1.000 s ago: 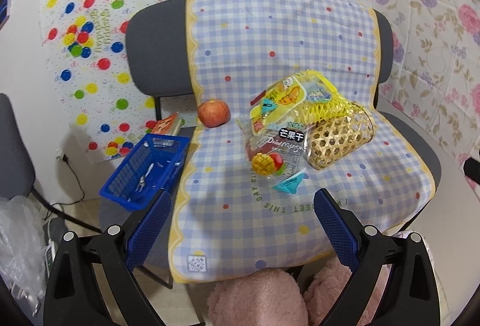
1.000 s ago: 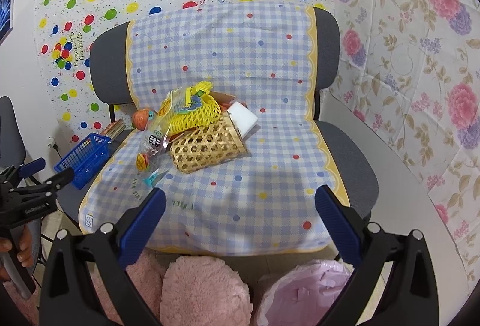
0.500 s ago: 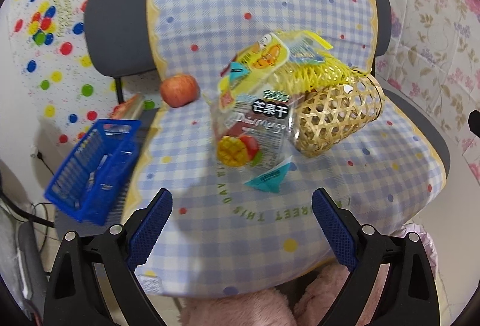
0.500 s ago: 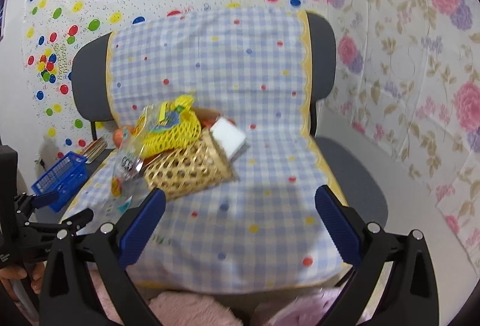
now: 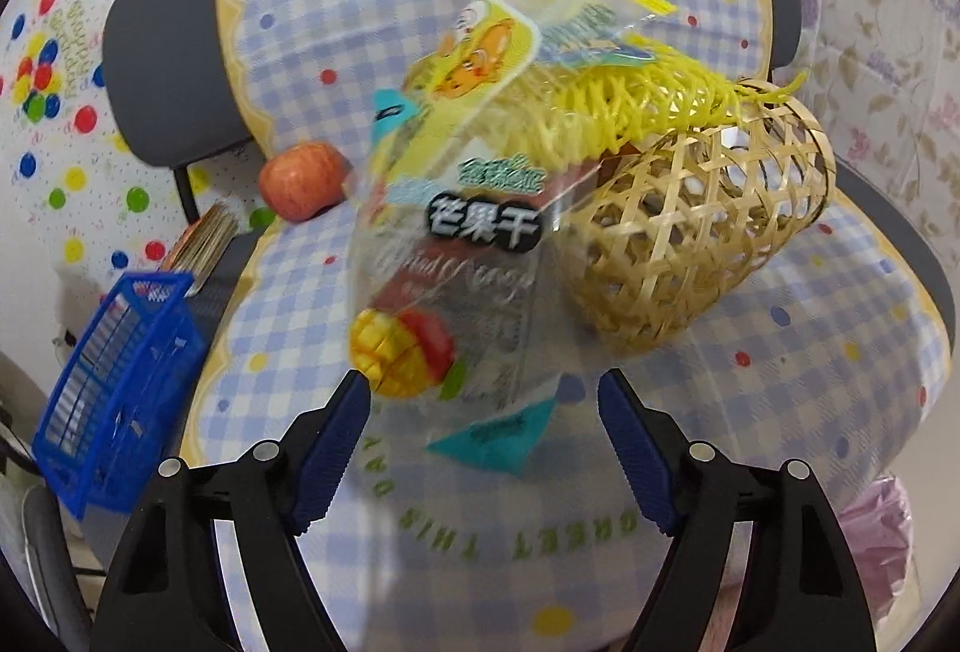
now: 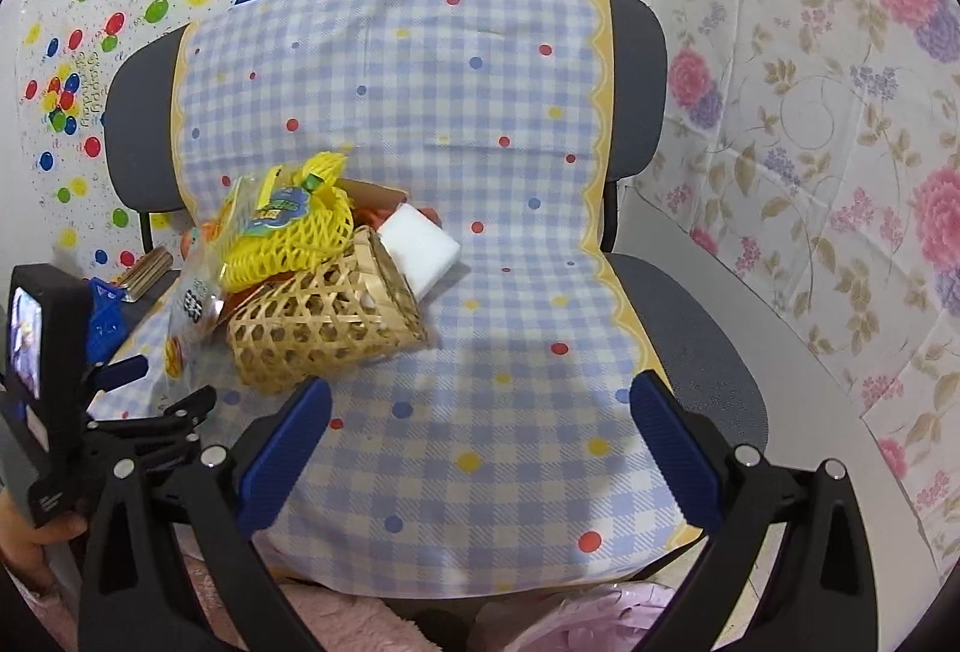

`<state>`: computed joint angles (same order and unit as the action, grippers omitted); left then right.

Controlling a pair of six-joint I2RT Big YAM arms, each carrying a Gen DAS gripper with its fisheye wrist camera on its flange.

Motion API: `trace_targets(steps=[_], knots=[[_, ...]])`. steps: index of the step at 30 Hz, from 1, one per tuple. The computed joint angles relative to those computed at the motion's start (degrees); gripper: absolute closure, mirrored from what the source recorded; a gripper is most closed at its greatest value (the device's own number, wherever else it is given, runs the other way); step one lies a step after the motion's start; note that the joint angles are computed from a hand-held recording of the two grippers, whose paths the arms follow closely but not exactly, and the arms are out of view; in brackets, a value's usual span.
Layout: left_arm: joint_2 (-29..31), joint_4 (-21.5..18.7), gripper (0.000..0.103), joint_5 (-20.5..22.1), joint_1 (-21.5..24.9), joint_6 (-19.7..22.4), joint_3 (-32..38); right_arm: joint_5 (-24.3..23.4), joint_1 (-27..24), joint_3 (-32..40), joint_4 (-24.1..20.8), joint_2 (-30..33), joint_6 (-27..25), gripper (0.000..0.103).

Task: Collect trash
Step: 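Reach the left tool to the yellow mango snack bag and grasp it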

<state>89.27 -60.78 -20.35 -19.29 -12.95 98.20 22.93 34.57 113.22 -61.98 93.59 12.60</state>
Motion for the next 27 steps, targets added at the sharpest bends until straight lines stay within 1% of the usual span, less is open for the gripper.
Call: trace_targets(steps=[3, 6, 7, 8, 9, 10, 11, 12, 13, 14, 15, 17, 19, 20, 21, 22, 24, 27], knots=[[1.92, 1.57, 0.026, -2.84, -0.16, 1.41, 0.9, -2.02, -0.48, -0.8, 1.6, -0.34, 1.45, 0.006], [2.71, 3.38, 0.033, -4.38, -0.15, 3.27, 0.75, -4.74, -0.85, -1.75, 3.05, -0.81, 3.12, 0.011], [2.65, 3.77, 0.038, -4.63, -0.08, 3.88, 0.51, -5.76, -1.03, -1.79, 3.03, -0.84, 3.7, 0.012], [2.21, 4.43, 0.044, -4.44, 0.0, 4.5, 0.0, -6.49, -1.09, -2.06, 3.51, -0.93, 4.04, 0.013], [1.67, 4.84, 0.048, -4.18, 0.18, 4.89, -0.51, -7.01, -1.04, -2.19, 3.57, -1.03, 4.09, 0.017], [1.06, 5.04, 0.056, -3.77, 0.48, 5.0, -0.92, -7.07, -0.88, -2.3, 3.62, -1.08, 3.99, 0.018], [0.12, 5.2, 0.067, -3.33, 0.72, 4.86, -1.57, -6.97, -0.59, -2.23, 3.58, -1.03, 3.46, 0.018], [-1.27, 5.42, 0.072, -2.58, 1.25, 4.81, -2.39, -6.8, -0.29, -2.15, 3.55, -1.01, 3.04, 0.02], [-2.57, 5.61, 0.083, -2.15, 1.55, 4.7, -3.21, -6.79, 0.07, -2.15, 3.82, -1.06, 2.53, 0.023], [-4.29, 6.0, 0.093, -1.39, 2.18, 4.61, -4.14, -6.8, 0.3, -2.08, 4.02, -1.05, 2.25, 0.024], [-5.45, 6.26, 0.098, -1.06, 2.44, 4.55, -4.84, -6.87, 0.64, -1.88, 4.34, -0.97, 1.83, 0.024], [-8.07, 6.5, 0.1, 0.26, 3.54, 4.23, -6.0, -7.26, 1.17, -1.16, 4.93, -0.58, 1.01, 0.028], [-10.36, 6.23, 0.101, 2.35, 5.01, 3.21, -6.53, -8.09, 1.68, 0.22, 5.56, 0.26, -0.11, 0.04], [-11.44, 6.23, 0.101, 3.12, 5.72, 2.78, -6.72, -8.88, 1.8, 0.95, 5.87, 0.68, -0.45, 0.045], [-12.15, 6.34, 0.101, 3.55, 6.17, 2.56, -6.85, -9.77, 1.87, 1.84, 5.91, 1.21, -0.68, 0.053], [-12.9, 6.48, 0.101, 4.2, 6.77, 2.35, -6.91, -10.87, 1.95, 3.01, 5.99, 1.96, -0.92, 0.059], [-13.88, 6.43, 0.101, 4.85, 7.42, 2.07, -6.74, -12.63, 2.18, 5.46, 5.77, 3.6, -1.38, 0.061], [-14.98, 6.25, 0.101, 5.01, 7.99, 1.86, -6.49, -14.61, 2.65, 10.2, 5.34, 6.64, -1.28, 0.06]])
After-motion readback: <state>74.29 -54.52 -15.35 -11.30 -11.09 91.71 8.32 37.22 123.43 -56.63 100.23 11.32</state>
